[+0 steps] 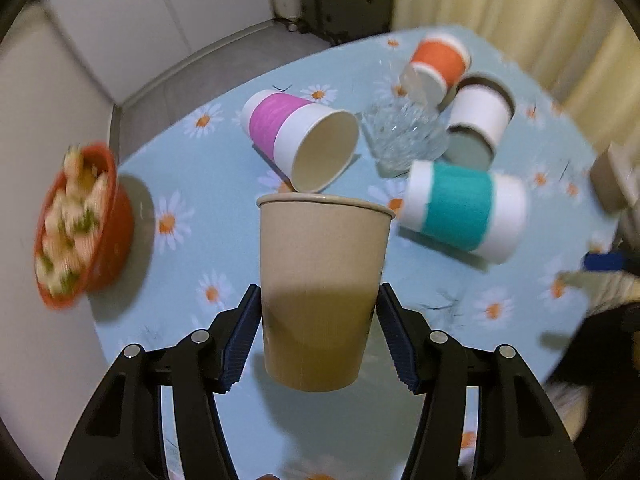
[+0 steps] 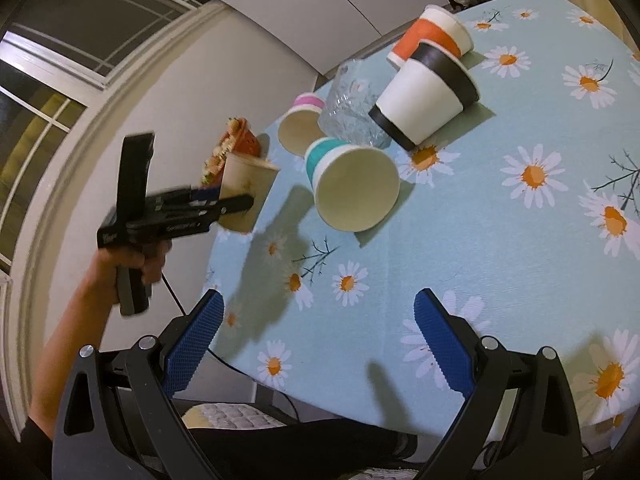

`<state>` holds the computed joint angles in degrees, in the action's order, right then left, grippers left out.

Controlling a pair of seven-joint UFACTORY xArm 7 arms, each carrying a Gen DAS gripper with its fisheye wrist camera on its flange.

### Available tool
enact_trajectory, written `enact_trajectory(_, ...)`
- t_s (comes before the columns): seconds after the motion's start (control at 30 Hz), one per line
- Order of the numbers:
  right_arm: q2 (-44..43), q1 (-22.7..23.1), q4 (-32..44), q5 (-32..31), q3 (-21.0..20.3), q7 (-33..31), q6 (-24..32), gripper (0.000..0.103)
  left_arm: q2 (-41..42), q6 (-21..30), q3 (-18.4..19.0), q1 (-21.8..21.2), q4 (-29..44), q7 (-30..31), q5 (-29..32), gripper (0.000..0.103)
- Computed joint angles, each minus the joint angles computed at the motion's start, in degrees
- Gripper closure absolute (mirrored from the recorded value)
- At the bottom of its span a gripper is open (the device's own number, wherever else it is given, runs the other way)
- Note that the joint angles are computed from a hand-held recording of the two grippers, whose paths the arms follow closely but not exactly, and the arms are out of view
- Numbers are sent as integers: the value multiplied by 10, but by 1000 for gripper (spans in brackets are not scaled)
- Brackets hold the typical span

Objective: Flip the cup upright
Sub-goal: 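Lift the tan cup with the left tool and set it upright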

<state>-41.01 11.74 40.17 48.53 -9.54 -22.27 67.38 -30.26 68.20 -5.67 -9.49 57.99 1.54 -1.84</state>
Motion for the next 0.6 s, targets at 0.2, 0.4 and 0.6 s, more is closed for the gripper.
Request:
enact_trajectory(0.2,1,-8,17,14,-28,-3,40,8,-62,18,-20,3,-15,-129,-44,46)
enact_trajectory(0.4,-6,-24,27,2,-38,-10,81,8,-108,29,-50,-13,-32,-270,-83,46)
enact_trajectory(0.6,-1,-43,34,-1,-65,-17,139,8,-125,22,-81,-46,-53,-378,-105,46)
